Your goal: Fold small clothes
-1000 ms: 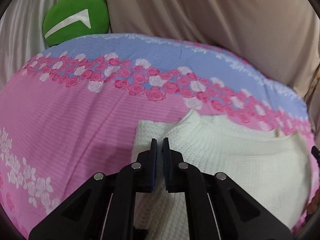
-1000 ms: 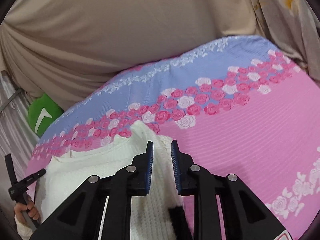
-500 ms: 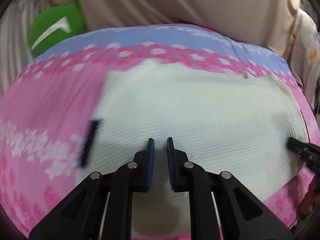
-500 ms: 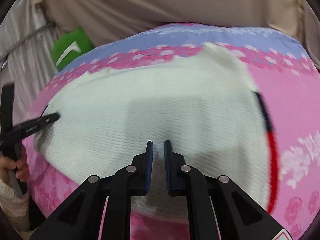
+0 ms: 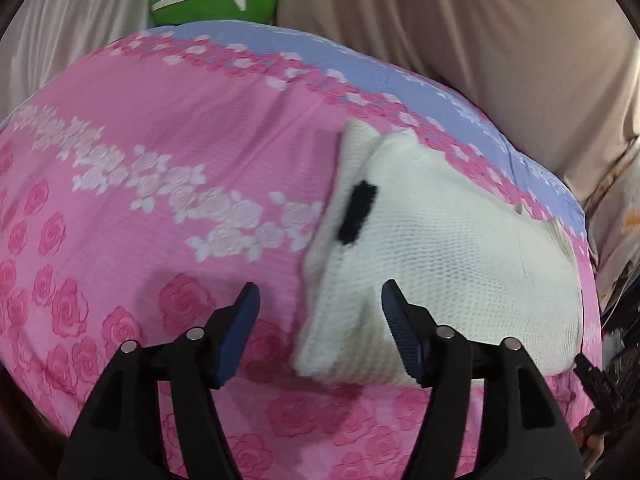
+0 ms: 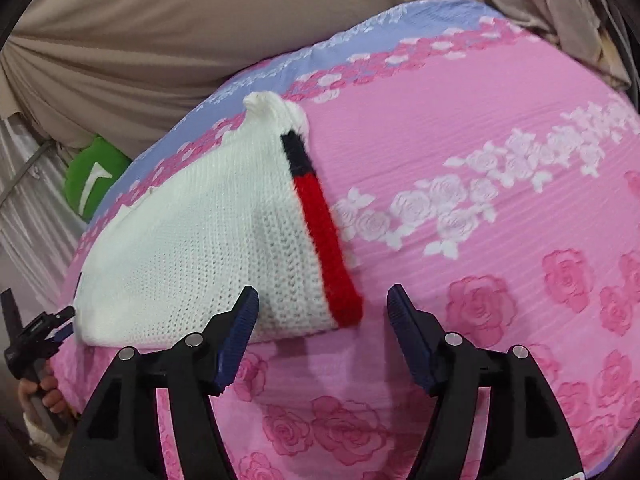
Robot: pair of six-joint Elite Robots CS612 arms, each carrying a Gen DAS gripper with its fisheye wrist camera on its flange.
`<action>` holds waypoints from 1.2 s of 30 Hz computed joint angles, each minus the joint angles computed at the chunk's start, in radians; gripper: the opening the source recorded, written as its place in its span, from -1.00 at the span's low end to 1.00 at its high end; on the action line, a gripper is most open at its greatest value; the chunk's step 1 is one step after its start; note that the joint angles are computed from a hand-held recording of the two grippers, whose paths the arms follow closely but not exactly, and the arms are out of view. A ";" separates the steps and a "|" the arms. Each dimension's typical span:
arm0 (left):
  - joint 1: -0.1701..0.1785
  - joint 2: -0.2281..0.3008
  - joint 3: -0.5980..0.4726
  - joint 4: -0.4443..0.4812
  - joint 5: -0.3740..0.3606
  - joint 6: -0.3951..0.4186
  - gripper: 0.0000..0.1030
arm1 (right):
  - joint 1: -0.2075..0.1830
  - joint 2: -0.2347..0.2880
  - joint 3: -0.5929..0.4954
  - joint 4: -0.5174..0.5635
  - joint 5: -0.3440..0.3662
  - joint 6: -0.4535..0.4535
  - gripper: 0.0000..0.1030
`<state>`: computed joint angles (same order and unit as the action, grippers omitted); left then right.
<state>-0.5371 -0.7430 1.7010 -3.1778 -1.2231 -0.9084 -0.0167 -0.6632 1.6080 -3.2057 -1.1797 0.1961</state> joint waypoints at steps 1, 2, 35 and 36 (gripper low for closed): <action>0.007 0.005 -0.003 -0.002 -0.035 -0.004 0.19 | 0.008 0.002 0.003 -0.021 -0.017 0.003 0.20; 0.016 0.017 -0.010 -0.021 -0.090 0.003 0.08 | 0.014 0.004 -0.001 -0.027 -0.026 -0.009 -0.21; 0.045 0.183 -0.438 0.294 0.026 0.292 0.03 | 0.066 0.174 -0.476 0.291 -0.114 -0.063 -1.00; 0.050 0.195 -0.449 0.302 0.036 0.281 0.03 | 0.059 0.193 -0.500 0.296 -0.088 -0.025 -1.00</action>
<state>-0.4872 -0.5480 1.2517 -2.8755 -1.1873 -0.6271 0.0423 -0.4702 1.1085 -2.9095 -1.2678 0.1714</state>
